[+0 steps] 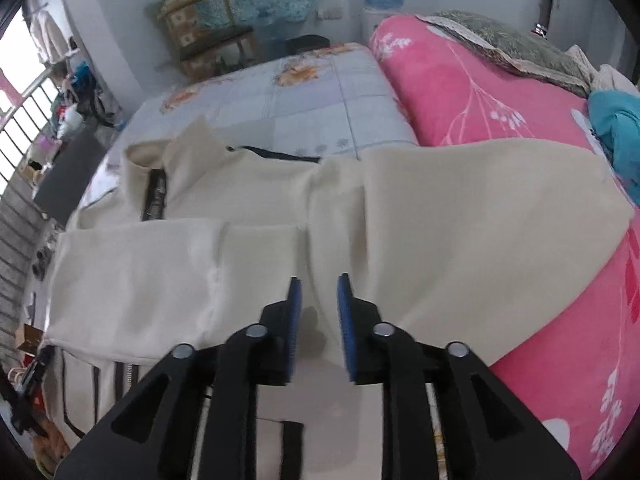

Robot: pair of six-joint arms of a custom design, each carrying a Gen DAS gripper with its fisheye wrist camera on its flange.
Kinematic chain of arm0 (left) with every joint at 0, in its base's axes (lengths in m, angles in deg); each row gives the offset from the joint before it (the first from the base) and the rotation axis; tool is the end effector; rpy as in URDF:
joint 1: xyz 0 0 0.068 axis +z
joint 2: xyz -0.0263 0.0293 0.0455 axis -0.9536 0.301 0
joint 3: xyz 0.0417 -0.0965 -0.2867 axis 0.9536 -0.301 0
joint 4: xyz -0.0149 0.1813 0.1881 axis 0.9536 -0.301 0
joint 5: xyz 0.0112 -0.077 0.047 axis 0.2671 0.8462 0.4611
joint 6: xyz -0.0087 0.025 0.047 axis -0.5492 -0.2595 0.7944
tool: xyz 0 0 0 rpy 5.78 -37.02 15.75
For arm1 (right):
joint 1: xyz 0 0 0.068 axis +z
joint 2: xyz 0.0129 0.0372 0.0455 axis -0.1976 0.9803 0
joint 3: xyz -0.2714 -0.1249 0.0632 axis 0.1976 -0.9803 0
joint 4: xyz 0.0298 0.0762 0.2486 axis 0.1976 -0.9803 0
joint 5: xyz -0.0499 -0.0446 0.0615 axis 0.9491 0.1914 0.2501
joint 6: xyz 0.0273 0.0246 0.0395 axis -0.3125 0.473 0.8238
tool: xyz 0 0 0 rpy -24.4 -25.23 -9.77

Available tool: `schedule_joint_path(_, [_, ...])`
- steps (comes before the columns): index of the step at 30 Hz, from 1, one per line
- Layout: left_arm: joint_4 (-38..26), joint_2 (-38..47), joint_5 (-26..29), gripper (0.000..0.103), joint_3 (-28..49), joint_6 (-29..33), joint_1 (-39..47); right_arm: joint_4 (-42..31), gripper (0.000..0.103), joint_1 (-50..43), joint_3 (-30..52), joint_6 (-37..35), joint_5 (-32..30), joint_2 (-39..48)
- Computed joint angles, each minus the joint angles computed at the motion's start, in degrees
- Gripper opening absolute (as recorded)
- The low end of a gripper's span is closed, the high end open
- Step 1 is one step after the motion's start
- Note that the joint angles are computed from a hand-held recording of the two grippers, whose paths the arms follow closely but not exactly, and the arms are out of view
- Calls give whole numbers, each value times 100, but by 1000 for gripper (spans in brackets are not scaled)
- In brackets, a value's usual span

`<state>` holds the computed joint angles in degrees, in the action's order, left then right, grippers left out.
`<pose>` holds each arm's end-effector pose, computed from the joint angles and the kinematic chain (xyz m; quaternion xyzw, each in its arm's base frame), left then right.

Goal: Fold large clothes

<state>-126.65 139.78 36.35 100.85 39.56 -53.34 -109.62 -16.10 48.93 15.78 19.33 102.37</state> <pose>0.2076 0.0655 0.3430 -0.1936 0.9106 -0.0476 0.3619 0.4260 -0.0273 0.4036 -0.0466 0.9563 0.0762 0.2783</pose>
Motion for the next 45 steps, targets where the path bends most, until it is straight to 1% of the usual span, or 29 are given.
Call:
schedule_joint_path(1, [1,-5,6,17,-5,11,12,139,36,107,-207,-91,37,-123])
schedule_joint_path(2, [-4,0,9,17,1,10,15,183,42,196,-271,-173,58,-150])
schedule_joint_path(5, [-8,17,153,17,12,33,115,401,45,631,-778,-409,89,-337])
schedule_joint_path(7, [10,17,335,19,-12,64,209,669,47,951,-1256,-464,245,-523])
schedule_joint_path(8, [-1,26,506,20,-8,106,300,911,48,1128,-1643,-531,325,-657])
schedule_joint_path(9, [-41,32,644,24,5,162,387,1127,55,1270,-1973,-592,473,-764])
schedule_joint_path(10, [-103,46,725,28,42,200,430,1446,58,1465,-2421,-667,845,-888])
schedule_joint_path(11, [-250,71,756,30,137,252,470,1689,62,1570,-2703,-707,1093,-984])
schedule_joint_path(12, [-423,101,725,32,257,291,486,2123,63,1646,-3098,-733,1285,-1223])
schedule_joint_path(14, [-822,143,729,34,526,409,552,2175,63,1687,-3208,-684,1427,-1331])
schedule_joint_path(15, [-1017,142,736,39,668,488,601,2156,63,1677,-3225,-576,1375,-1414])
schedule_joint_path(16, [-1185,119,663,44,834,554,599,2197,63,1665,-3272,-530,1267,-1494])
schedule_joint_path(17, [-1299,66,415,48,1018,614,504,2296,63,1646,-3391,-514,1038,-1649])
schedule_joint_path(19, [-1398,29,39,56,1278,676,283,2424,64,1674,-3593,-513,909,-1766])
schedule_joint_path(20, [-1471,72,-141,58,1478,691,122,2494,67,1708,-3720,-516,932,-1789])
schedule_joint_path(21, [-1524,129,-234,61,1626,661,-1,2643,69,1780,-3916,-562,1090,-1818])
schedule_joint_path(23, [-1611,360,-320,66,1940,546,-288,3116,70,1907,-4333,-661,1365,-1979])
schedule_joint_path(24, [-1602,500,-375,68,2050,487,-463,3110,70,1916,-4332,-648,1389,-1987])
schedule_joint_path(26, [-1536,791,-623,68,2191,400,-848,2950,70,1918,-4176,-519,1366,-1939])
schedule_joint_path(30, [-1392,1548,-1078,69,2362,385,-1516,3161,70,1963,-4365,-575,1414,-2087])
schedule_joint_path(32, [-1410,1880,-1211,69,2407,281,-1625,3341,75,1966,-4578,-676,1514,-2106])
schedule_joint_path(33, [-1419,2001,-1251,69,2389,220,-1646,3530,75,1956,-4767,-712,1526,-2203])
schedule_joint_path(35, [-1326,2063,-1362,71,2189,201,-1666,3484,76,1894,-4794,-703,1406,-2228])
schedule_joint_path(36, [-1140,1940,-1419,71,2015,259,-1688,3366,76,1862,-4726,-688,1384,-2197])
schedule_joint_path(38, [-1232,1927,-1357,72,2044,335,-1642,3192,76,1829,-4609,-652,1337,-2173])
schedule_joint_path(41, [-1380,1947,-1237,72,2262,326,-1572,3187,76,1820,-4520,-610,1183,-2234])
schedule_joint_path(43, [-1382,1975,-1265,78,2438,329,-1561,3237,76,1841,-4453,-557,1117,-2248])
schedule_joint_path(45, [-1377,2147,-1250,79,2695,297,-1562,3267,77,1881,-4330,-513,1081,-2158])
